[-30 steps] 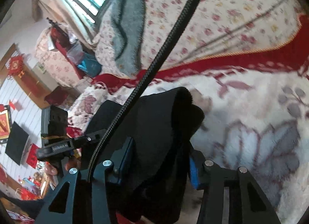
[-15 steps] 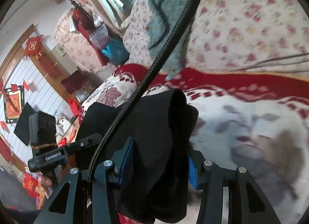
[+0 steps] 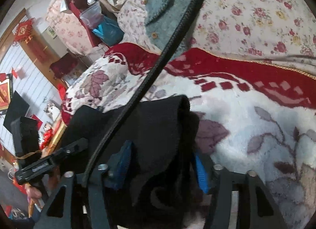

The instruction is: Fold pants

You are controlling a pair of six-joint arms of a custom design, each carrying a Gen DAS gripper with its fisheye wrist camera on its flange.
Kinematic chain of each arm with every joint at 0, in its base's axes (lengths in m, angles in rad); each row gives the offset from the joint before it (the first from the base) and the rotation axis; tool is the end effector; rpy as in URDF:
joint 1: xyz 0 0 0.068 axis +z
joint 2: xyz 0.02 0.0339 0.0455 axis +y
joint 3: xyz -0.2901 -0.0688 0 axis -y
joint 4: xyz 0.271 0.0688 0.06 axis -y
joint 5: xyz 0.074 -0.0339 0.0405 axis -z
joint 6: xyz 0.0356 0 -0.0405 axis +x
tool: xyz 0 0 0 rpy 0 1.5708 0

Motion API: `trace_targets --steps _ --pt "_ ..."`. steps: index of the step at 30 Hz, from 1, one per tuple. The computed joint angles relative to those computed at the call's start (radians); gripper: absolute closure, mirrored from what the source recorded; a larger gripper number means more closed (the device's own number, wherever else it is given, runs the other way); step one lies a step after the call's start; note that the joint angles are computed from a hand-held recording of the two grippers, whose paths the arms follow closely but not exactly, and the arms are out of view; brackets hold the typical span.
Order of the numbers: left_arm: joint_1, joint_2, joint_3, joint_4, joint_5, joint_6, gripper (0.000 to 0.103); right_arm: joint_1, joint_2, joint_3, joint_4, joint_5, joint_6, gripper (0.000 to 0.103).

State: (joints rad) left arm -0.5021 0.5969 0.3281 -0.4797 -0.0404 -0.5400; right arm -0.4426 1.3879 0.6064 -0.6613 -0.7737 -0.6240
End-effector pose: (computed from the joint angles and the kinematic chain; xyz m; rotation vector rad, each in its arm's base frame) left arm 0.1213 -0.0649 0.1879 -0.0657 2.3665 -0.4723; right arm 0.2045 -0.0694 0.1518 -0.2945 2.5099 0.8039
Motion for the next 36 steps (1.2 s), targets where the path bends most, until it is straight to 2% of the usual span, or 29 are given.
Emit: trace_targets --steps 1,6,13,20,23,25,29,32,36 --pt "-0.007 0.001 -0.003 0.006 -0.011 -0.002 0.066 -0.005 0.014 0.004 0.0 -0.002 0.002 0.034" --pt "-0.044 -0.007 -0.012 0.001 -0.064 -0.028 0.06 -0.024 -0.017 0.005 -0.042 0.008 -0.023 0.034" --pt "-0.137 0.009 0.025 -0.064 -0.174 -0.088 0.059 -0.049 -0.257 0.001 -0.16 0.084 -0.106 0.034" --pt "-0.306 -0.006 0.066 -0.181 -0.356 -0.221 0.059 -0.143 -0.472 -0.004 -0.306 0.056 -0.203 0.034" --pt "-0.386 -0.016 0.088 -0.253 -0.438 -0.311 0.059 -0.207 -0.539 -0.013 -0.377 0.013 -0.264 0.034" --pt "-0.478 -0.004 0.109 -0.311 -0.525 -0.395 0.059 -0.254 -0.557 -0.016 -0.438 -0.023 -0.316 0.034" --pt "-0.68 0.07 0.167 -0.448 -0.684 -0.591 0.059 -0.279 -0.605 -0.036 -0.498 -0.041 -0.355 0.034" --pt "-0.844 0.164 0.217 -0.577 -0.798 -0.795 0.059 -0.299 -0.617 -0.046 -0.538 -0.053 -0.384 0.034" --pt "-0.935 0.245 0.258 -0.68 -0.828 -0.951 0.059 -0.338 -0.615 -0.045 -0.58 -0.061 -0.442 0.034"
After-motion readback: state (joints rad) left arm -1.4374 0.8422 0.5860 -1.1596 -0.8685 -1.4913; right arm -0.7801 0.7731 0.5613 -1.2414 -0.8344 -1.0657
